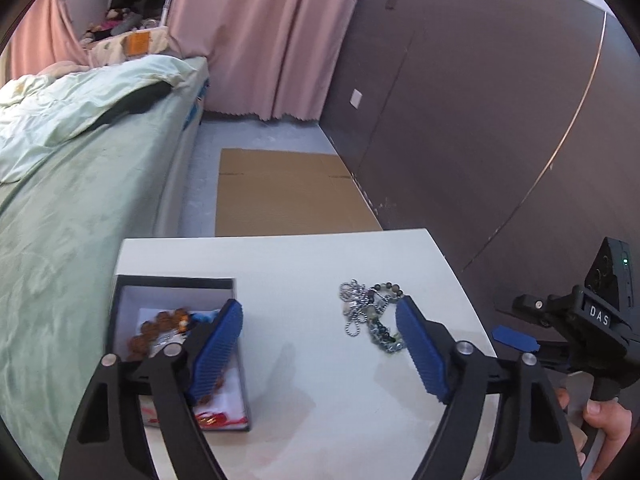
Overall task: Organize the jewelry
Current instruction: 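Move both tools to the remaining silver chain and beaded bracelet, then grasp the silver chain necklace with the left tool while the right tool grasps the dark beaded bracelet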
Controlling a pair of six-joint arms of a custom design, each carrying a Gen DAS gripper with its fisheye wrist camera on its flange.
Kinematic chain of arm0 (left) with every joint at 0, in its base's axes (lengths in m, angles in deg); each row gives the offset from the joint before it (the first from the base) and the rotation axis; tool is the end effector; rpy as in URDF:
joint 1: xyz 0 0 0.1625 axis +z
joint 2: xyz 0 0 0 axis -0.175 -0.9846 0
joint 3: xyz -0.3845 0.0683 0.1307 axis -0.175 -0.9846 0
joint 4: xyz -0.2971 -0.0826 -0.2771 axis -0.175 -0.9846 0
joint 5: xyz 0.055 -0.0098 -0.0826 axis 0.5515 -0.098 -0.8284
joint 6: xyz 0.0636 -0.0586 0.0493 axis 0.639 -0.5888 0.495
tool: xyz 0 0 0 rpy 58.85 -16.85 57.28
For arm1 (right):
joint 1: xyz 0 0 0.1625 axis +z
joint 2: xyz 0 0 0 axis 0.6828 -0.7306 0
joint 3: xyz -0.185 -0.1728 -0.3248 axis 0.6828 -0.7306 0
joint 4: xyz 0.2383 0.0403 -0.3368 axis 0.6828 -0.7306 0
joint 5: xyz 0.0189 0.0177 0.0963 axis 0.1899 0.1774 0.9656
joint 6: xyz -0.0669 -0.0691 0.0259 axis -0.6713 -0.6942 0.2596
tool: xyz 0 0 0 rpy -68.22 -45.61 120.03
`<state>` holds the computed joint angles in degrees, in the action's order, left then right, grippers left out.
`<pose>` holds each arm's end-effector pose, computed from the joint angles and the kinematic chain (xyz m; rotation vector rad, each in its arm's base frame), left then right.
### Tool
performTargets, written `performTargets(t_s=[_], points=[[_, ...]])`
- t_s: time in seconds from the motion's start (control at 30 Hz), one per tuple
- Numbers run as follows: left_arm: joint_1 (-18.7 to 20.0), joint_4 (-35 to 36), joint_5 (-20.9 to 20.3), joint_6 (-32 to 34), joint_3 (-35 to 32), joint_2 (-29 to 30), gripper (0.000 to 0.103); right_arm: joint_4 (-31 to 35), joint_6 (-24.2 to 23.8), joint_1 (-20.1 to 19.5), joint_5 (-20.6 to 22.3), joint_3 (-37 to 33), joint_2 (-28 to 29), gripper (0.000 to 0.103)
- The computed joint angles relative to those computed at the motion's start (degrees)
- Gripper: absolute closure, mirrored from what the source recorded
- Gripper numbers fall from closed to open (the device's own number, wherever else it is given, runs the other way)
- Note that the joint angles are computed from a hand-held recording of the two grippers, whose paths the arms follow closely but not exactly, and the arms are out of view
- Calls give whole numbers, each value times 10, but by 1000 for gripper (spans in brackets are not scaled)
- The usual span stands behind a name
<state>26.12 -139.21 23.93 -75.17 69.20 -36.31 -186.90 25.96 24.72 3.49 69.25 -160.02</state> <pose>-0.3226 -0.3130 0.0264 0.1983 2.4123 -1.0184 0.0037 -0.3718 0.3044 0.0017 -3.0323 0.6281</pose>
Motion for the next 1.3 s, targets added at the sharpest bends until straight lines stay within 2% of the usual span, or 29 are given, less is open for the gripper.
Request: performTargets(t_s=[0.17, 0.3, 0.37, 0.8, 1.0, 1.13, 1.3], points=[[45, -59, -35, 55, -39, 54, 42, 5, 10, -12, 0, -13, 17, 35], [74, -90, -50, 86, -70, 92, 45, 6, 8, -12, 4, -22, 26, 41], [88, -100, -57, 96, -83, 108, 51, 7, 12, -14, 6, -27, 33, 41], [152, -112, -84, 120, -139, 164, 67, -6, 32, -7, -1, -54, 75, 41], [154, -84, -69, 123, -155, 184, 72, -14, 35, 5, -13, -65, 102, 41], [147, -81, -72, 111, -139, 175, 85, -14, 25, 17, -28, -68, 120, 41], [140, -103, -77, 117, -116, 165, 87, -26, 14, 33, -44, -68, 139, 42]])
